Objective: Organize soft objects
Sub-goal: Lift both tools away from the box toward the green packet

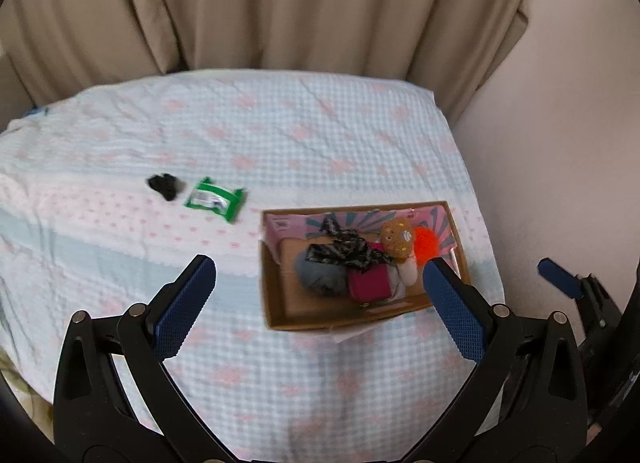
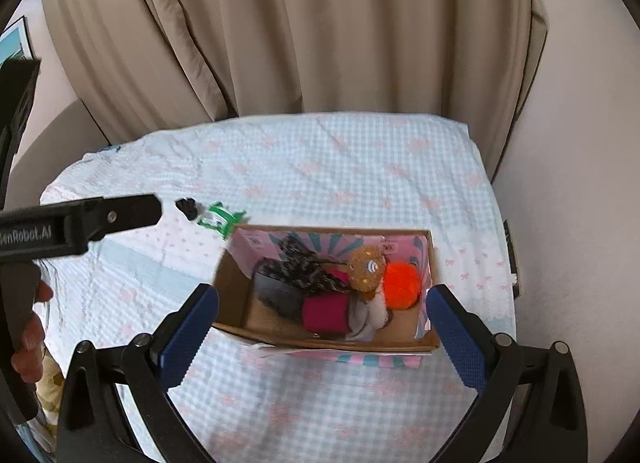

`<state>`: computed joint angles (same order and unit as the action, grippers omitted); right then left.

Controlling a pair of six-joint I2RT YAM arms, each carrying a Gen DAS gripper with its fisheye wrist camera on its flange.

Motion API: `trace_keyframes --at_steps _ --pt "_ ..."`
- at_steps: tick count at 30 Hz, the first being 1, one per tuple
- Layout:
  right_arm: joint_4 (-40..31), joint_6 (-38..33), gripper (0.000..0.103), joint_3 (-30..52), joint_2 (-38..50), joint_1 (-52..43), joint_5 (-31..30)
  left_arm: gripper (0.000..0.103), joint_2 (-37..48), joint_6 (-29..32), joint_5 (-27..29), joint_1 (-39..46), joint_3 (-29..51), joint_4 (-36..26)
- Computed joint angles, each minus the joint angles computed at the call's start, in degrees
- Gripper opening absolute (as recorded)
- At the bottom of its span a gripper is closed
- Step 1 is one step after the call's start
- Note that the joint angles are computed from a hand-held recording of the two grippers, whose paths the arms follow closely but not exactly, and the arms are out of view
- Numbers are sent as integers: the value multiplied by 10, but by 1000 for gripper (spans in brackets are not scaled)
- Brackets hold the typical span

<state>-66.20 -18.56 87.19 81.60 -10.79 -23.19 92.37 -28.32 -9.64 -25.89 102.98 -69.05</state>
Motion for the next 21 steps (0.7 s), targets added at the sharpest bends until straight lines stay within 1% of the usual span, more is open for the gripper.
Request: trace_keyframes --at_steps 6,10,12,15,16,18,19,20,21 --pt "-67 44 103 67 -35 33 4 103 -108 15 -31 12 -14 -46" --pt "-82 78 103 95 -59 74 29 103 -167 42 -51 34 -10 -76" --pt "-90 104 103 109 -70 105 45 103 -194 57 -43 58 -7 -90" --pt "-101 156 103 134 -81 158 83 103 -239 99 -21 116 -15 -101" --pt "-101 175 103 140 -85 179 101 103 -251 116 -9 142 -21 -102" --pt "-95 224 103 151 -94 243 160 103 -280 172 49 227 -44 -98" --pt "-95 240 103 156 -95 267 183 103 -294 209 89 283 -59 -92" --pt "-94 268 103 162 -94 310 220 103 -301 235 117 321 -68 -88" --pt "-91 291 103 166 -91 342 246 103 -307 275 164 381 -79 -85"
